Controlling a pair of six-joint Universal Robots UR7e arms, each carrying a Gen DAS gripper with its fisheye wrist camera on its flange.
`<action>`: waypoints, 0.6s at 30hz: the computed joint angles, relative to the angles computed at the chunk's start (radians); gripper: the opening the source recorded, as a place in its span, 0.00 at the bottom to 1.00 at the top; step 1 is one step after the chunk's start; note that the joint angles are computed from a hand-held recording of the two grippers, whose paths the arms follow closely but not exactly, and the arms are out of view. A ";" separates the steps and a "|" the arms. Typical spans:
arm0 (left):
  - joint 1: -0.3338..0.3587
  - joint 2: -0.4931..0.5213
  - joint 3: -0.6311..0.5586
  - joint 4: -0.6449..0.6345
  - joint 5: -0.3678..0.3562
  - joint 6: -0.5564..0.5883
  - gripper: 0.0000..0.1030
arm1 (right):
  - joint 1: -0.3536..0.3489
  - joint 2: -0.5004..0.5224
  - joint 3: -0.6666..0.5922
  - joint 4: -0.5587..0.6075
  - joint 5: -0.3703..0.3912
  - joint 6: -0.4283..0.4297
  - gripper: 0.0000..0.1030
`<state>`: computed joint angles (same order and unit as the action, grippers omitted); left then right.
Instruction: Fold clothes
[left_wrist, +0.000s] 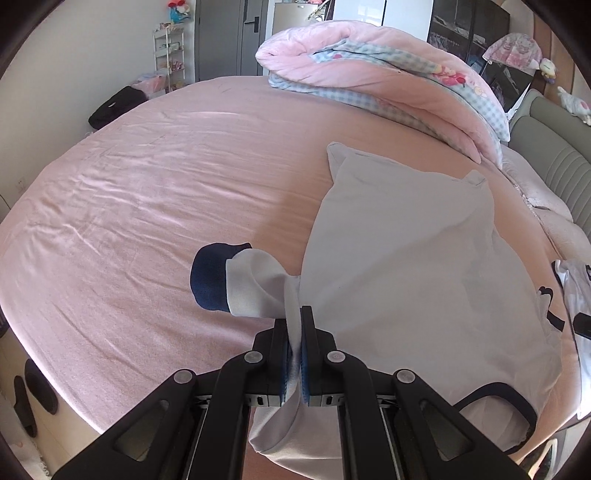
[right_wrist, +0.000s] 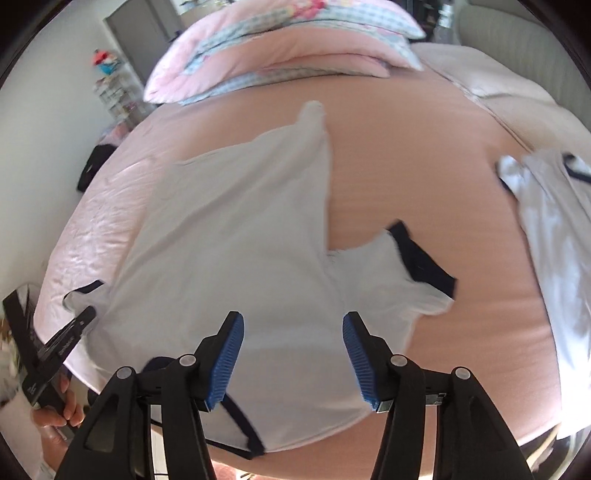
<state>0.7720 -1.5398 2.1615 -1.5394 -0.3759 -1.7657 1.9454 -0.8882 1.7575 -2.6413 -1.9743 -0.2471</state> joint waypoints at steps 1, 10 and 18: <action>0.001 -0.001 0.007 -0.027 -0.002 0.022 0.04 | 0.014 0.025 -0.042 0.064 0.020 -0.013 0.56; -0.006 -0.046 0.095 -0.277 0.006 0.169 0.04 | 0.129 0.266 -0.404 0.532 0.097 0.038 0.56; 0.001 -0.052 0.092 -0.281 -0.023 0.163 0.04 | 0.183 0.398 -0.508 0.649 0.171 0.061 0.56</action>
